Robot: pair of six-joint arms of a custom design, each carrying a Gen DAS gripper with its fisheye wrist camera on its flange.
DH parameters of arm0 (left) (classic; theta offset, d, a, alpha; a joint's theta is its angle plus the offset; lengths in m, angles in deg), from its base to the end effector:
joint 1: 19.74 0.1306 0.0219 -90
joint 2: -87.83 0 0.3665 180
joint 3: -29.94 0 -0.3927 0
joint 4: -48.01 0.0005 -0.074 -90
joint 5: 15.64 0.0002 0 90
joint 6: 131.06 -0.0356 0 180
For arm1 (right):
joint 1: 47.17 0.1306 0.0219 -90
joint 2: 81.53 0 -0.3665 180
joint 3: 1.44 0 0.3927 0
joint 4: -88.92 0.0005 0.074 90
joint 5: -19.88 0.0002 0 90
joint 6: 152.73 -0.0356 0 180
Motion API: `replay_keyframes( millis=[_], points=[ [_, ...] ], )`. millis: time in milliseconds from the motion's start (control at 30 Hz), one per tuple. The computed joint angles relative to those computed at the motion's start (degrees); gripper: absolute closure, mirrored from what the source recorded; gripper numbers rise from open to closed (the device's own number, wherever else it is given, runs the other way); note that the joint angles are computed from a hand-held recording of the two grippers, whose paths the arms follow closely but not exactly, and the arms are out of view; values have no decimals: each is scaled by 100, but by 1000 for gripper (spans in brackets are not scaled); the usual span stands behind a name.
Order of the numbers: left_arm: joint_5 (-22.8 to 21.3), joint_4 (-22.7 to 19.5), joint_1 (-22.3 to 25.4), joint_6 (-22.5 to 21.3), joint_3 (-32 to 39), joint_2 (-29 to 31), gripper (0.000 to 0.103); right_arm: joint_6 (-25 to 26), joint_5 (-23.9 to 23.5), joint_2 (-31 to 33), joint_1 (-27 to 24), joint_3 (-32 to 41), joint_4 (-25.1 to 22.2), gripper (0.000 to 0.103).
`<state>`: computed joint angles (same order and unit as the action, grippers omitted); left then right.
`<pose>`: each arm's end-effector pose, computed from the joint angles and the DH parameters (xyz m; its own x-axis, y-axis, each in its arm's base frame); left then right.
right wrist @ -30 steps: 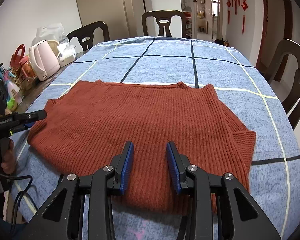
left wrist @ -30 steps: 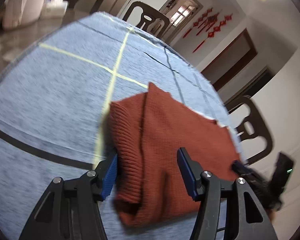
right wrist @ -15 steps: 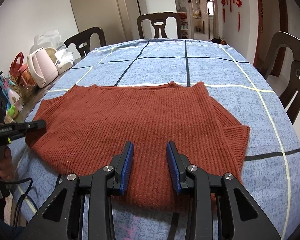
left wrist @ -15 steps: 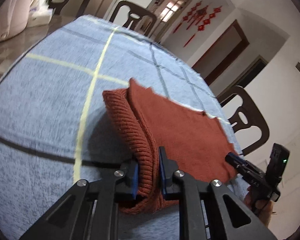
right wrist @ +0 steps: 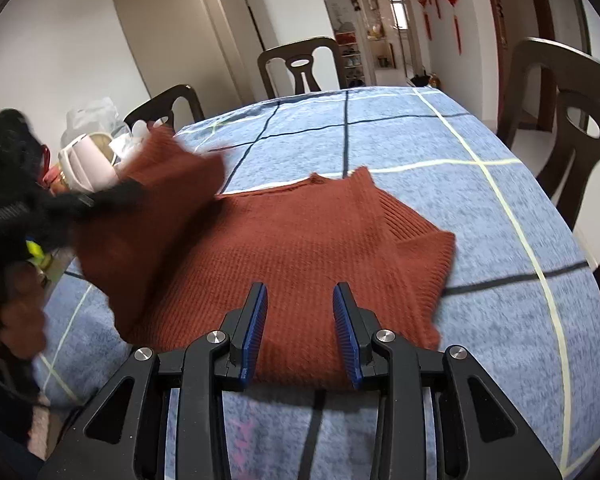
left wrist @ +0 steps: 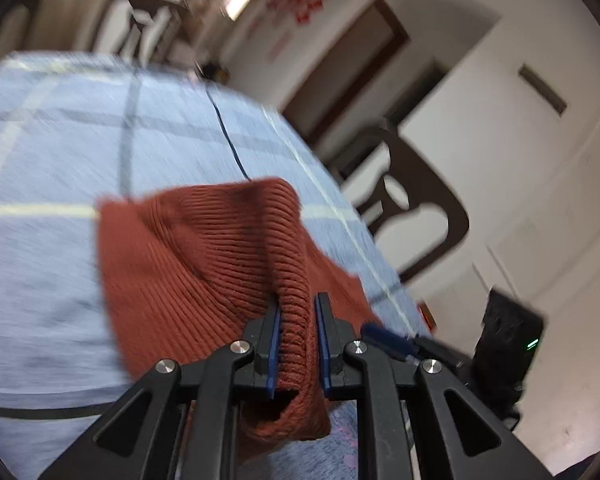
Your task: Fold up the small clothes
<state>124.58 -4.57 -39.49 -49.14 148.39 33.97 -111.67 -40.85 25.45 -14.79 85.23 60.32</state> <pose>0.6259 -0.2543 0.2899 -0.7284 0.3571 -0.5848 0.6841 0.4275 -0.5910 0.4877 0.2880 0.2655 -0.5657 0.4201 -0.7096 0.3513 0.9013 0.2535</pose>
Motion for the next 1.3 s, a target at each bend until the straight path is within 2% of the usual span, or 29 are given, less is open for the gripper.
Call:
replay_keyframes(
  millis=[33,100,133,200,267,333,400,500,567,700,867,1000,1067,1167,1233,1267,1300],
  points=[
    [-34,-360,-81,-189,194,180,85,-49,-55,-41,-16,-60,56,68],
    [-49,-511,-138,-290,162,192,81,-208,-216,-169,-46,-270,293,68],
    [49,-435,-115,-363,40,95,75,-296,-359,-256,-75,-415,516,68],
    [258,-244,-17,-454,-227,-146,66,-402,-591,-389,-117,-645,934,56],
    [328,229,149,-411,-611,-478,57,-527,-975,-477,-184,-890,1574,54],
    [124,691,279,-297,-892,-702,56,-600,-1290,-436,-248,-936,1938,54],
    [-196,890,401,-254,-974,-747,56,-642,-1653,-287,-331,-839,2146,54],
    [-621,892,475,-270,-961,-668,56,-828,-2212,-21,-464,-652,2384,54],
    [-747,884,479,-340,-1001,-623,56,-1050,-2510,100,-551,-598,2640,54],
    [-861,857,457,-629,-1141,-632,56,-1354,-2801,238,-658,-450,2651,54],
    [-938,812,396,-796,-1177,-564,56,-1759,-2873,118,-748,-691,3136,54],
    [-948,910,369,-774,-1241,-577,56,-1873,-2963,193,-783,-564,2786,53],
    [-958,925,369,-776,-1253,-584,56,-1673,-2941,316,-744,-310,2365,54],
    [-982,950,366,-783,-1276,-598,56,-1429,-2962,419,-720,-84,2110,55],
    [-993,954,363,-785,-1260,-593,56,-1334,-2997,497,-728,35,1953,69],
    [-1000,955,361,-776,-1255,-595,56,-1286,-2976,551,-727,126,1785,82],
    [-1006,951,361,-761,-1238,-593,56,-1261,-2964,560,-738,128,1744,85]
  ],
)
